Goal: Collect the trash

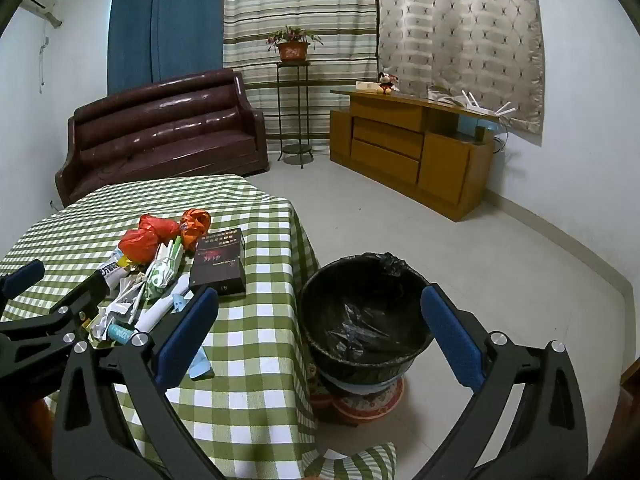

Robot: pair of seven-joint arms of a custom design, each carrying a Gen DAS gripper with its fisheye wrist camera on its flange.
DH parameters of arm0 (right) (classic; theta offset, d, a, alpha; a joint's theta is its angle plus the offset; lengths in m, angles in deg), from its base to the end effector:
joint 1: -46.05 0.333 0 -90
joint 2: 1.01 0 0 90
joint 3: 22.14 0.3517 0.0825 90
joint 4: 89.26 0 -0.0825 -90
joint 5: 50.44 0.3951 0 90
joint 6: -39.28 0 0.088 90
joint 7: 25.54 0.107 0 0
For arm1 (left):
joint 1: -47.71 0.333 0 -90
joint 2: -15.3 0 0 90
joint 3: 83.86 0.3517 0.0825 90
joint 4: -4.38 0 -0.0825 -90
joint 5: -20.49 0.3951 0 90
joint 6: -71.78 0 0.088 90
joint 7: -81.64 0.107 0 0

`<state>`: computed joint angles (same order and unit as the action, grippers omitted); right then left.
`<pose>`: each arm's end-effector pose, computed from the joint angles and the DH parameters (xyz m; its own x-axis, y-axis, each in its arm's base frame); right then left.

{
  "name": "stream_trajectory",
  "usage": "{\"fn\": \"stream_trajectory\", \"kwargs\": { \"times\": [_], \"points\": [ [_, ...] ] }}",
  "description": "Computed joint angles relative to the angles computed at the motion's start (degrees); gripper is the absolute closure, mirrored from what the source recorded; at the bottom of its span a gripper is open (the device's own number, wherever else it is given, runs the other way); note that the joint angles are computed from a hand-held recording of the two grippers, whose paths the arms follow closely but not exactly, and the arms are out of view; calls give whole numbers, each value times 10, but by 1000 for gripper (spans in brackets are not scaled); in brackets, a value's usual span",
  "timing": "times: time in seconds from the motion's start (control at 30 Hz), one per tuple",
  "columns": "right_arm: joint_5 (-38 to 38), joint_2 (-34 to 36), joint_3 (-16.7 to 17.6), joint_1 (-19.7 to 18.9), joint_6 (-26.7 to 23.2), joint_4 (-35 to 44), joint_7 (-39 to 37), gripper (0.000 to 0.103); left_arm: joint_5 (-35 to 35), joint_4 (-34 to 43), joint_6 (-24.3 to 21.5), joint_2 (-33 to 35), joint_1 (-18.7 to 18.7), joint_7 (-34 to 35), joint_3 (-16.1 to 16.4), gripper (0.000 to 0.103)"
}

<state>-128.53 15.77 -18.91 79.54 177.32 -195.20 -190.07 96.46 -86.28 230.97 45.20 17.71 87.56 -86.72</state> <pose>0.5451 0.3952 0.4261 -0.2277 -0.9737 -0.0065 -0.5132 0.1257 -0.8490 0.6085 -0.4360 0.4109 -0.1881 -0.9809 -0.0485 -0.5405 0.1446 -0.8288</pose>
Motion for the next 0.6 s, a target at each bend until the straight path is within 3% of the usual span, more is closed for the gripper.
{"fn": "stream_trajectory", "kwargs": {
  "times": [0.6],
  "points": [
    [-1,-5,1,1,-5,-2,0,4,2,-4,1,-4,3,1,-2,7]
  ]
}}
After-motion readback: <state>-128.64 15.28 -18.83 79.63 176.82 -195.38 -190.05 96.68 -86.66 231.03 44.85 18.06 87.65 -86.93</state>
